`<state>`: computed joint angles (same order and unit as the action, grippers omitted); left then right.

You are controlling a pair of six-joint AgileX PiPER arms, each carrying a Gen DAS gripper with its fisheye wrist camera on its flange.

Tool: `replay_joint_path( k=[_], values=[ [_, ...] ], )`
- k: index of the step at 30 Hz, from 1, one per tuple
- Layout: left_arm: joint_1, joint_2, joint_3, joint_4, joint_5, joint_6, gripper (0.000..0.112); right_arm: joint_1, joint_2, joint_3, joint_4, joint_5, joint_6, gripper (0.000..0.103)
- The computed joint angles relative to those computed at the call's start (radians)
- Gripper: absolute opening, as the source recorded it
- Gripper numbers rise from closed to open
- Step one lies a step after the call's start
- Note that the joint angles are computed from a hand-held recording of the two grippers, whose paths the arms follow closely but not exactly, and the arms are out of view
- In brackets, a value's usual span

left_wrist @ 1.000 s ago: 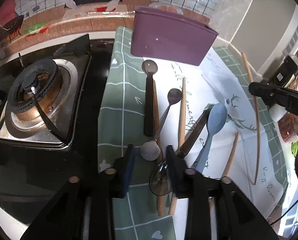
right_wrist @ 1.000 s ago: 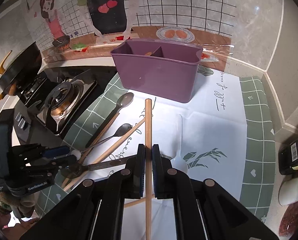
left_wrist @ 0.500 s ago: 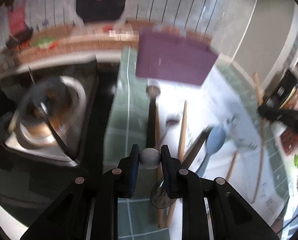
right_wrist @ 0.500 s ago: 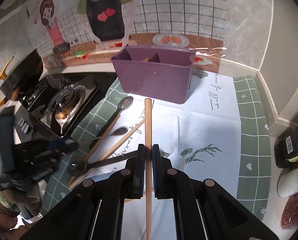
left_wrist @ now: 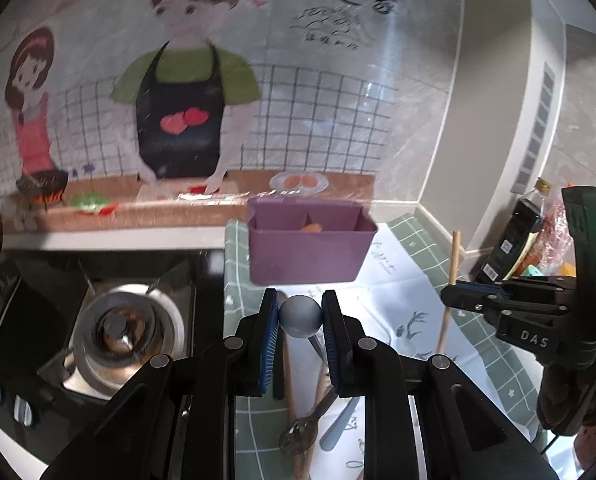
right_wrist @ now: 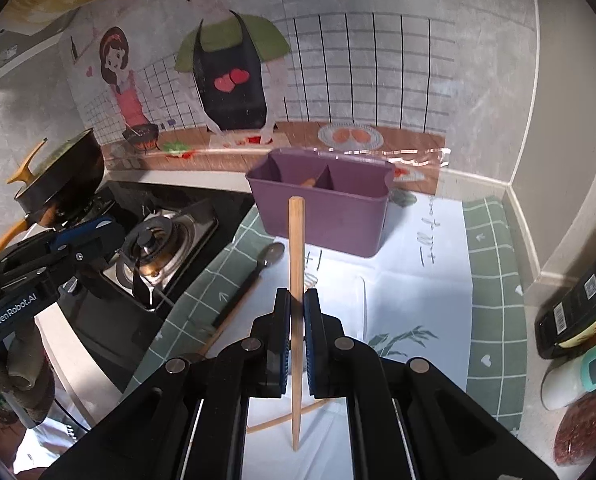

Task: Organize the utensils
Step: 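Carry the metal spoon and chopstick up over the purple holder with both tools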

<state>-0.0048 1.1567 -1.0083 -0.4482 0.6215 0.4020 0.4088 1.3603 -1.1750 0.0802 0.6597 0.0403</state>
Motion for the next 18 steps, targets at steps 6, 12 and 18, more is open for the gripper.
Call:
replay_joint_path(
  k=[6, 12, 18],
  values=[
    [-0.051, 0.027, -0.154, 0.100, 0.088, -0.082, 0.022, 0.035, -0.018, -0.081, -0.080, 0.024, 0.054, 0.006],
    [-0.029, 0.142, -0.492, 0.069, 0.207, -0.057, 0.022, 0.058, 0.029, -0.361, -0.175, 0.125, 0.059, 0.006],
    [-0.060, 0.340, -0.922, 0.177, 0.290, -0.125, 0.022, 0.068, 0.210, -0.854, -0.285, 0.271, 0.033, 0.006]
  ],
)
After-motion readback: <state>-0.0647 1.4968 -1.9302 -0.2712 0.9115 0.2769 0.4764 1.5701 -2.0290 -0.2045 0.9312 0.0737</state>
